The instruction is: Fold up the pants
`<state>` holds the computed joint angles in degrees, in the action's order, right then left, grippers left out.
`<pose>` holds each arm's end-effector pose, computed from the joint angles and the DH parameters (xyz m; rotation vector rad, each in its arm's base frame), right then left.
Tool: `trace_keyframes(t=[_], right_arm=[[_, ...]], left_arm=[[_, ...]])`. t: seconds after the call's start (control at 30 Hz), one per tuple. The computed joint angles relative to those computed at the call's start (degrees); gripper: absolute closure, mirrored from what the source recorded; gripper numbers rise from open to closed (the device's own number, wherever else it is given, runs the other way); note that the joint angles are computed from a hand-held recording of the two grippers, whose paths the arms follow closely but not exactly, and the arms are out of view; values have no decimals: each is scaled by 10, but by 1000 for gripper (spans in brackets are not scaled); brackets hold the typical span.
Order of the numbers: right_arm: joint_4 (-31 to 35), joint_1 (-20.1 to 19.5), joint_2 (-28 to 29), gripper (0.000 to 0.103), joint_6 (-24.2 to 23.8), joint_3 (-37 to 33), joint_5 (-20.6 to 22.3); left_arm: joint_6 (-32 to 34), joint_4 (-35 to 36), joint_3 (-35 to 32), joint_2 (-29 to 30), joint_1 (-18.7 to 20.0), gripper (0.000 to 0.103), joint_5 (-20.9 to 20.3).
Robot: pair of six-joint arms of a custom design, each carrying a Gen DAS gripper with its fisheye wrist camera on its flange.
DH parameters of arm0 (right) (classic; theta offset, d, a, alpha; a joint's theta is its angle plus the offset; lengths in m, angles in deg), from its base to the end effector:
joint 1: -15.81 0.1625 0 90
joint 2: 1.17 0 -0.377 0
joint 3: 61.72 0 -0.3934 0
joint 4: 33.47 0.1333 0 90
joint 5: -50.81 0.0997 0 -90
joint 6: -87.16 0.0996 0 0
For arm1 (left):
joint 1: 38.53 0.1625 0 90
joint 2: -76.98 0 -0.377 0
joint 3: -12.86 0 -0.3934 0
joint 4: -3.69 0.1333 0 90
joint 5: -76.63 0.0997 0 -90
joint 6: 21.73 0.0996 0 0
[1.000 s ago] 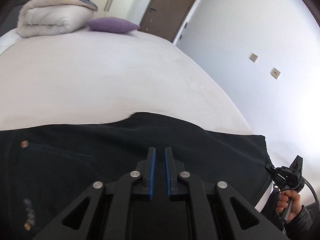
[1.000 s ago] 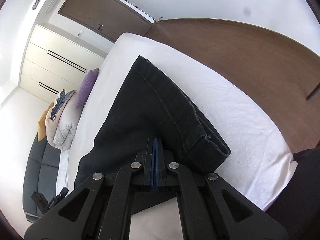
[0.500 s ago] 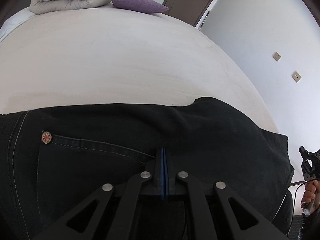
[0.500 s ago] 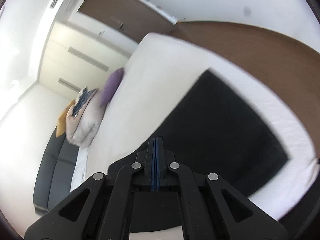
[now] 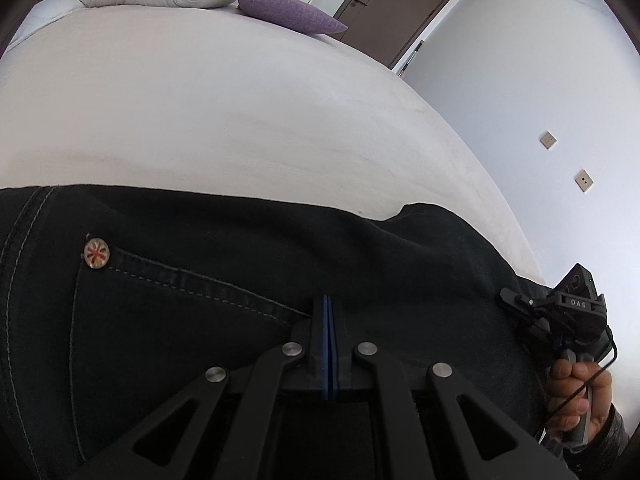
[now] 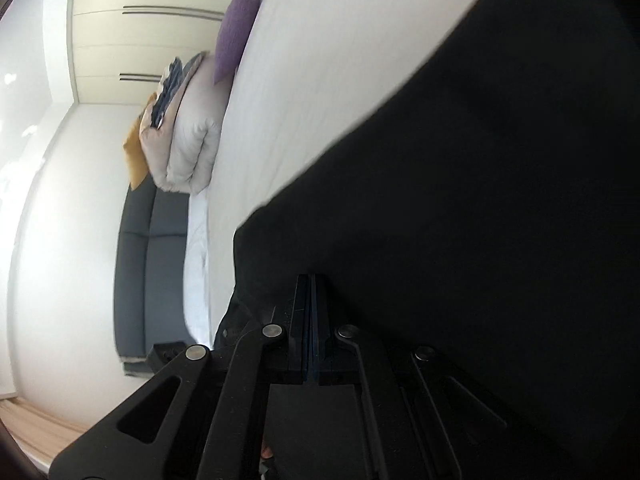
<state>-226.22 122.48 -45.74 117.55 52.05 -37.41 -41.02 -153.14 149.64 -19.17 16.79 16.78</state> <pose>0.2874 -0.4843 0.0314 0.3195 2.7650 -0.7520 -0.0687 -0.4215 0.2479 0.1965 2.7364 -0.9024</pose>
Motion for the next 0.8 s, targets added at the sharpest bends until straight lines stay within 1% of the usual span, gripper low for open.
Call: trace_keyframes(t=[0.07,0.13,0.17,0.23,0.3,0.33,0.37,0.4,0.47,0.5,0.53,0.57,0.6,0.63,0.67,0.7,0.73,0.77,0.8], right_arm=[[-43,-26,-47,103,2,49,-21],[-85,-69,-100,103,4,94,-16],[-92,-88,-125,103,-5,108,-21],[-119,-107,-171,103,-14,141,-42],[-153,-135,-224,103,-19,181,-47],[-153,-149,-255,103,-26,199,-50],[-156,-158,-287,103,-37,214,-67],[-161,-168,-307,103,-39,225,-75],[-152,-189,-359,103,-35,245,-85],[-144,-193,-385,103,-30,254,-118],[-117,-208,-431,103,-14,272,-161],[-113,-226,-471,103,25,297,-180],[-114,-249,-519,103,53,328,-175],[-126,-264,-559,103,57,355,-158],[-142,-255,-589,103,37,375,-164],[-143,-235,-608,103,13,384,-170],[-140,-206,-619,103,-16,389,-173],[-151,-170,-611,103,-37,394,-176],[-161,-130,-580,103,-45,387,-174]], left_arm=[[0,-6,1,3,0,98,-1],[-3,-9,3,8,-4,98,5],[-2,-8,3,6,-5,98,6],[1,-5,5,-1,0,98,3],[2,-4,5,-3,1,98,3],[2,-4,5,-3,1,98,4],[1,-3,5,-3,0,98,4],[-2,-5,3,3,-2,98,5],[-1,-6,2,4,-2,98,6],[-2,-6,1,5,-2,98,6],[-3,-7,0,8,-3,98,7],[-2,-8,0,9,-4,98,8],[-2,-9,1,8,-5,98,11],[-4,-9,0,12,-7,98,13],[-7,-6,-2,13,-8,98,15],[-16,3,-8,16,-13,98,22],[-27,23,-11,15,-28,98,47],[-44,54,-13,15,-57,101,96],[-50,63,-13,17,-88,103,125]])
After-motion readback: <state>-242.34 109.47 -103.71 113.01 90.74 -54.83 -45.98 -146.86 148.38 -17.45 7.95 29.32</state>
